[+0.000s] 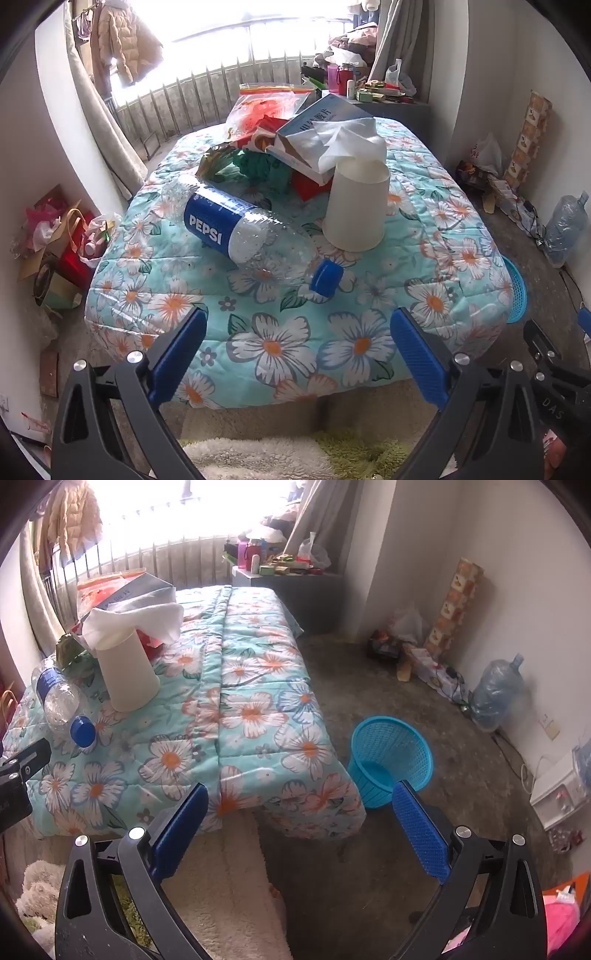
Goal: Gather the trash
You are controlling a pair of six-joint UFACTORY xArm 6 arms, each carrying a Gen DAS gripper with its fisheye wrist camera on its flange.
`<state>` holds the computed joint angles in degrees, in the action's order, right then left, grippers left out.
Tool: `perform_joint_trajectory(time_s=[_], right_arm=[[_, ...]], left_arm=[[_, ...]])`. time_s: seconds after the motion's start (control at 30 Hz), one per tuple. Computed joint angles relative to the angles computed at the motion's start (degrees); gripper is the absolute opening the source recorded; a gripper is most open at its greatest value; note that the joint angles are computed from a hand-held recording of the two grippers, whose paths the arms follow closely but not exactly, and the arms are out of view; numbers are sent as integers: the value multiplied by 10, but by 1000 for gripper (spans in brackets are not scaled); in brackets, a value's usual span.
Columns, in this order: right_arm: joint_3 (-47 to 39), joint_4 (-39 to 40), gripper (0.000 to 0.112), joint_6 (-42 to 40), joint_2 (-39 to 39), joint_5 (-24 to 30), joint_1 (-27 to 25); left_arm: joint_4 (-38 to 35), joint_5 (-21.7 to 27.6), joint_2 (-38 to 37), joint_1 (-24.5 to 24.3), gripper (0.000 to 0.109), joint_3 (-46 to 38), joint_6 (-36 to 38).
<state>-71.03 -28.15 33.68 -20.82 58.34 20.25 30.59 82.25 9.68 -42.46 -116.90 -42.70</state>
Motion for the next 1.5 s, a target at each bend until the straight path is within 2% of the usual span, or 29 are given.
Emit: perform_joint_trajectory(time_s=[0.23,0.4,1.5], right_arm=[[-6,1,95,-4,4,5,2],[-7,0,95,0,3,4,2],[4,2,95,1,-2,-1,0]], left_arm=[[0,-2,0,1,98,-1,0],[-6,-17,-22,17,98,31,9],[-1,-9,-17,14,98,25,3]])
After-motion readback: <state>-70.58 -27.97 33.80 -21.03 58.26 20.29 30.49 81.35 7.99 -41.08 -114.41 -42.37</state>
